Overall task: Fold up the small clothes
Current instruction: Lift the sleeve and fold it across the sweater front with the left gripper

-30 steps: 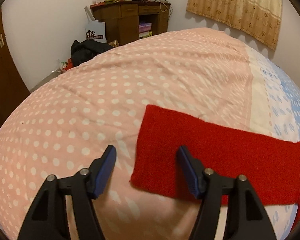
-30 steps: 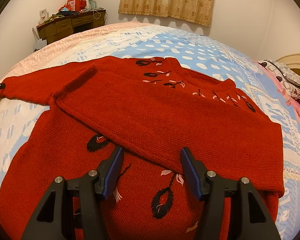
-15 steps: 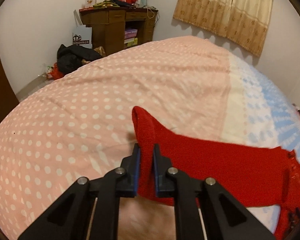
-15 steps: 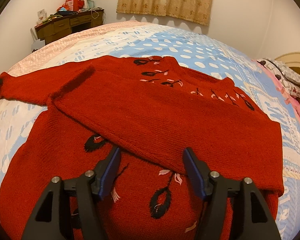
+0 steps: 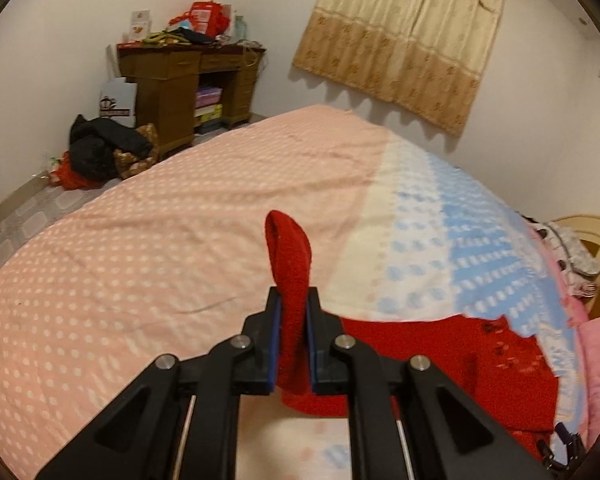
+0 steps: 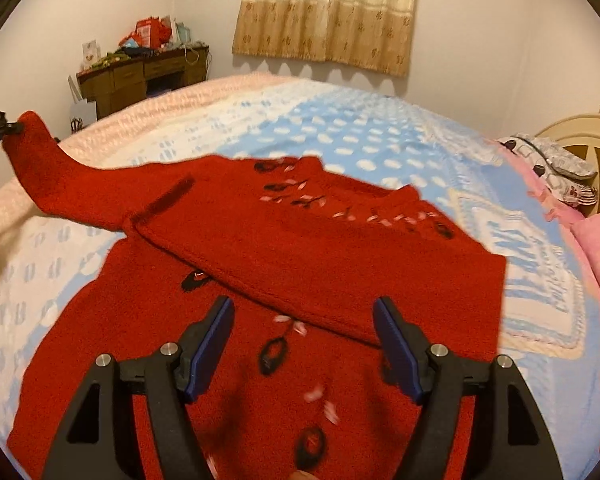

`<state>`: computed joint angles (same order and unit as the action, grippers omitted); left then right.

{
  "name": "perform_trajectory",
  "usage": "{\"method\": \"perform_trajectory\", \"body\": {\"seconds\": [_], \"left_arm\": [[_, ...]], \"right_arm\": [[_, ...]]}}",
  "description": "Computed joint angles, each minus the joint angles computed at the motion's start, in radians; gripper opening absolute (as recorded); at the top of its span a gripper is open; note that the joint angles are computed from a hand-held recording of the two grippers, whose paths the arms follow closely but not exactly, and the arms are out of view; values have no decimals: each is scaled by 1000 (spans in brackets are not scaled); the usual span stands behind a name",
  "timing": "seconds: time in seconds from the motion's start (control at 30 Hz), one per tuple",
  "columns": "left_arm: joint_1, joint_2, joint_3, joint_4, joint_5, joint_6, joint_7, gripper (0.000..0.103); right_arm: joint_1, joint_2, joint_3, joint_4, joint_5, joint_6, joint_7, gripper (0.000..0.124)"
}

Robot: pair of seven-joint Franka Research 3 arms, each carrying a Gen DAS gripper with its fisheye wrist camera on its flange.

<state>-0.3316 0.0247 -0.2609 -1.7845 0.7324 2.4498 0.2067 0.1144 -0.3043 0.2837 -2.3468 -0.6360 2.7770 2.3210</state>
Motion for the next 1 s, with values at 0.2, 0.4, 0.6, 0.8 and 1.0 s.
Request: {"method": "perform_trajectory", "body": {"seconds": [0.2, 0.4, 0.6, 0.8, 1.0], "left_arm": [[-51, 75, -14, 136, 29, -19, 29, 11], [-130, 158, -6, 295, 81, -69, 47, 11], [-214, 254, 15, 452, 88, -79, 99, 11], [-293, 347, 51, 615, 75, -82, 155, 11], [-378, 492, 99, 862, 32, -122, 229, 11]], "right_arm": [[-23, -168, -26, -134, 102, 50, -42, 73], [-55, -323, -21, -257, 192, 54, -110, 73], [-66, -436, -21, -338, 288, 31, -173, 73], [-74, -512, -6, -395, 375, 12, -233, 73], [-77, -552, 10, -431, 460, -5, -272, 73]]}}
